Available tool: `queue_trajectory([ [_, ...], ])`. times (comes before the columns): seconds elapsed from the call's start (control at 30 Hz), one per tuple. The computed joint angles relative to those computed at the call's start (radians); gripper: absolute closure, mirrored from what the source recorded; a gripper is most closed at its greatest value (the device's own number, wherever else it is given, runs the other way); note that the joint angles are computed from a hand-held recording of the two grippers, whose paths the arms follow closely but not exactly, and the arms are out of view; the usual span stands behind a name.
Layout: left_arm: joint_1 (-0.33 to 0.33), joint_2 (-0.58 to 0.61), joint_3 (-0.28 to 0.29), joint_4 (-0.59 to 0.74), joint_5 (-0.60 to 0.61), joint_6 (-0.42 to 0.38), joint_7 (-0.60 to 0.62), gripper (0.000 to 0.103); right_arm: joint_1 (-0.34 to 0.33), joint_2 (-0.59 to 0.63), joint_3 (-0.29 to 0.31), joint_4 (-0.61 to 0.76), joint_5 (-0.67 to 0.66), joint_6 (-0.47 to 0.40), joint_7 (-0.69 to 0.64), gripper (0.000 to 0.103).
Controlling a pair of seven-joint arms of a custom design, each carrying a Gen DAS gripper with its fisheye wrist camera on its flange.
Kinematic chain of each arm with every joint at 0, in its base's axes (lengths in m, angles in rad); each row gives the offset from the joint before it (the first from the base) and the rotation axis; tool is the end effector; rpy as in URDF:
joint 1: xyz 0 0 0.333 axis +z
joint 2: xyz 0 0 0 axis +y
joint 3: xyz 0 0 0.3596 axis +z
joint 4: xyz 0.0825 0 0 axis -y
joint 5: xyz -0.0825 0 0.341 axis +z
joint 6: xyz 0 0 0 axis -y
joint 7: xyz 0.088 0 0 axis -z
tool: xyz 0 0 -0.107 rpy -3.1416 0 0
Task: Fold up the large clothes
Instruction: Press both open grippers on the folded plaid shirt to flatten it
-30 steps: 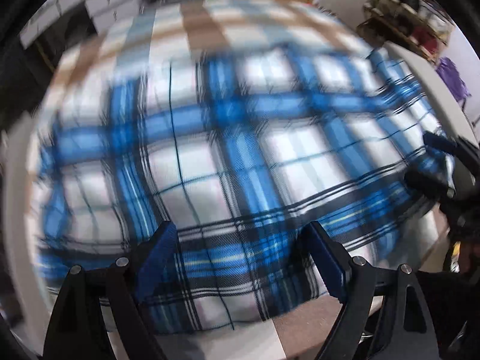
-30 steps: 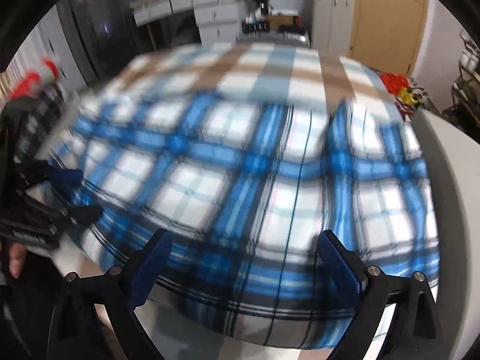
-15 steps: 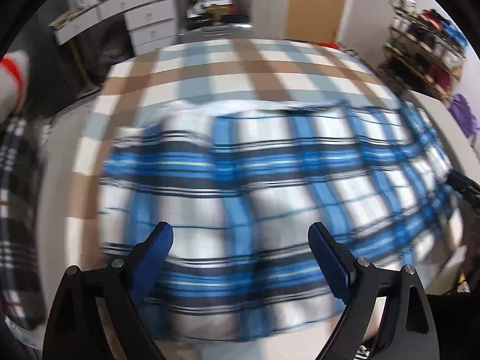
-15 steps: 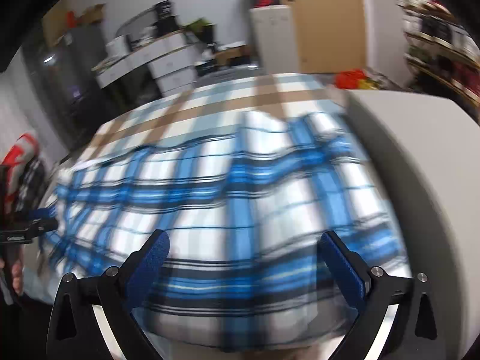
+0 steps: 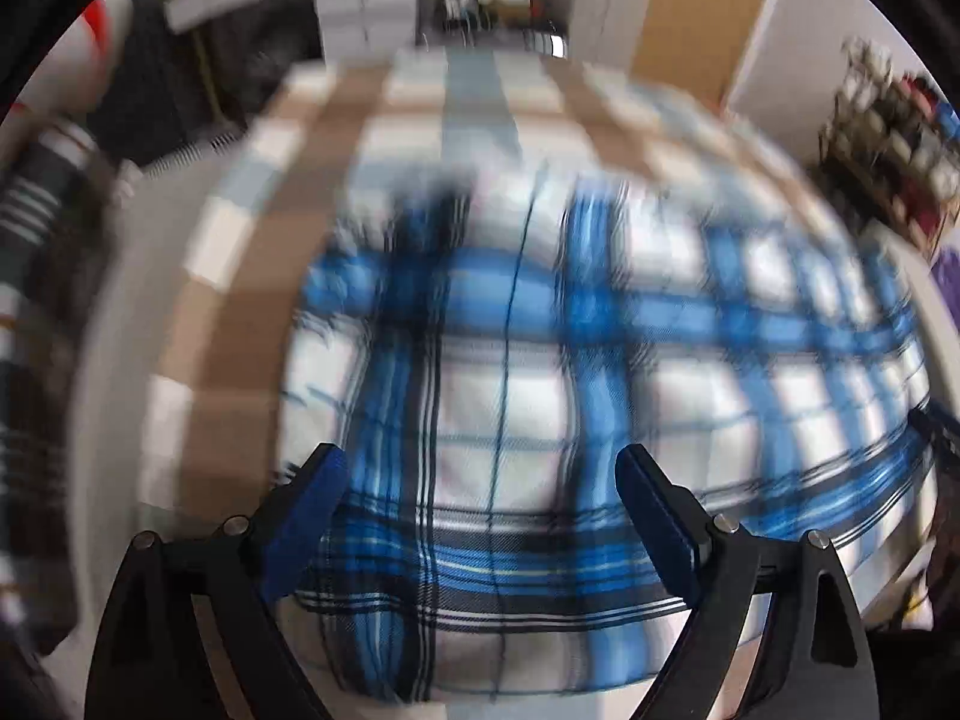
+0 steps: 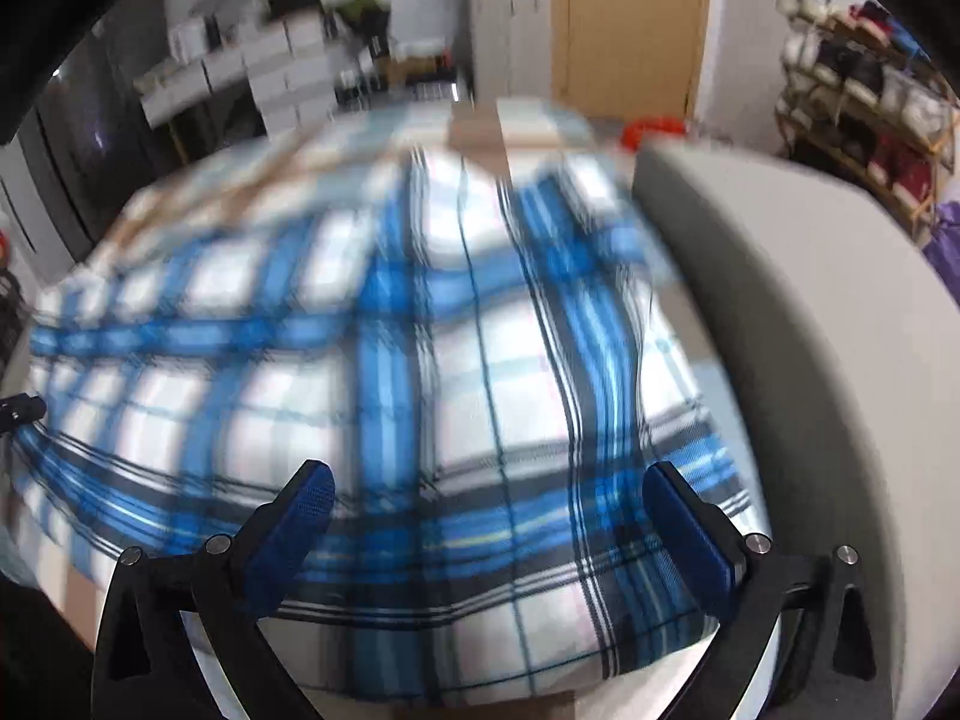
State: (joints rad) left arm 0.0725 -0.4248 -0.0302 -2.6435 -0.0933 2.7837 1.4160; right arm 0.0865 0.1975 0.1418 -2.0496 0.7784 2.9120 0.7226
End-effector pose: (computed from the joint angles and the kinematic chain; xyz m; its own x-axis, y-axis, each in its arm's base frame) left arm 0.3797 0.0191 0.5112 0.2289 -0.9628 0.1433 -0.8122 -0.2701 -0.5171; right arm 0.5885 0.0868 0.4765 0.3834 -0.9191 -0.0903 -0.7000 -0.2255 -0.6776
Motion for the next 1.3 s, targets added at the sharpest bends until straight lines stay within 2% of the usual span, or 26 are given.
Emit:
queue_trajectory([
  [0.03, -0.037, -0.034, 0.013, -0.005, -0.052, 0.028, 0.029, 0.015, -0.037, -0.014, 0.045, 0.000, 0.113, 0.007, -0.107, 0.000],
  [0.07, -0.096, -0.048, 0.049, 0.000, -0.084, 0.032, 0.055, 0.015, -0.061, -0.038, 0.085, 0.000, 0.258, 0.007, -0.240, 0.000],
  [0.13, -0.186, -0.045, 0.092, 0.036, -0.153, -0.020, 0.127, 0.014, -0.063, -0.076, 0.105, -0.001, 0.424, -0.038, -0.401, 0.000],
  [0.17, -0.215, -0.024, 0.099, 0.059, -0.183, -0.044, 0.158, 0.014, -0.059, -0.090, 0.099, 0.001, 0.441, -0.113, -0.414, 0.000],
  [0.2, -0.222, 0.014, 0.081, 0.088, -0.190, -0.064, 0.174, 0.014, -0.049, -0.086, 0.087, 0.016, 0.422, -0.174, -0.384, 0.000],
  [0.27, -0.174, 0.083, 0.021, 0.124, -0.143, -0.075, 0.161, 0.014, -0.019, -0.075, 0.063, 0.034, 0.361, -0.234, -0.311, 0.000],
  [0.3, -0.159, 0.112, 0.006, 0.138, -0.131, -0.092, 0.155, 0.014, 0.006, -0.064, 0.053, 0.040, 0.313, -0.227, -0.264, 0.000],
  [0.4, -0.159, 0.177, 0.023, 0.175, -0.213, -0.145, 0.192, 0.014, 0.077, -0.003, 0.007, 0.090, 0.149, -0.211, -0.137, 0.000],
  [0.47, -0.144, 0.168, 0.016, 0.159, -0.238, -0.130, 0.213, 0.014, 0.128, 0.032, -0.030, 0.102, -0.035, -0.187, 0.006, 0.000],
  [0.57, -0.114, 0.157, -0.027, 0.151, -0.172, -0.139, 0.185, 0.013, 0.172, 0.059, -0.065, 0.079, -0.244, -0.165, 0.178, 0.000],
  [0.63, -0.107, 0.143, -0.035, 0.156, -0.144, -0.170, 0.175, 0.013, 0.201, 0.067, -0.097, 0.064, -0.375, -0.140, 0.284, 0.000],
  [0.73, -0.112, 0.125, -0.003, 0.191, -0.216, -0.225, 0.166, 0.014, 0.154, 0.053, -0.051, 0.053, -0.367, -0.133, 0.286, 0.000],
  [0.8, -0.120, 0.089, 0.020, 0.181, -0.266, -0.193, 0.206, 0.013, 0.092, 0.030, 0.011, 0.053, -0.258, -0.108, 0.207, 0.001],
  [0.87, -0.071, 0.108, -0.018, 0.219, -0.183, -0.191, 0.139, 0.013, 0.070, 0.026, 0.035, 0.083, -0.193, -0.109, 0.150, 0.000],
  [0.9, -0.070, 0.124, -0.020, 0.231, -0.171, -0.190, 0.132, 0.013, 0.097, 0.042, 0.009, 0.118, -0.249, -0.115, 0.204, 0.000],
  [0.93, -0.071, 0.150, -0.012, 0.253, -0.173, -0.191, 0.140, 0.013, 0.133, 0.065, -0.029, 0.161, -0.294, -0.142, 0.246, 0.000],
  [1.0, -0.064, 0.187, -0.007, 0.269, -0.180, -0.181, 0.125, 0.013, 0.162, 0.146, -0.049, 0.303, -0.438, -0.247, 0.363, 0.000],
  [1.1, -0.066, 0.203, 0.006, 0.256, -0.225, -0.180, 0.144, 0.013, 0.197, 0.252, -0.061, 0.477, -0.552, -0.371, 0.460, 0.001],
  [1.17, -0.061, 0.208, -0.001, 0.254, -0.211, -0.182, 0.156, 0.013, 0.252, 0.326, -0.111, 0.588, -0.670, -0.450, 0.568, 0.001],
  [1.2, -0.059, 0.208, -0.010, 0.251, -0.198, -0.173, 0.150, 0.013, 0.257, 0.354, -0.114, 0.629, -0.696, -0.516, 0.602, 0.000],
  [1.3, -0.050, 0.206, -0.031, 0.244, -0.120, -0.163, 0.147, 0.013, 0.231, 0.372, -0.084, 0.657, -0.693, -0.557, 0.618, 0.000],
])
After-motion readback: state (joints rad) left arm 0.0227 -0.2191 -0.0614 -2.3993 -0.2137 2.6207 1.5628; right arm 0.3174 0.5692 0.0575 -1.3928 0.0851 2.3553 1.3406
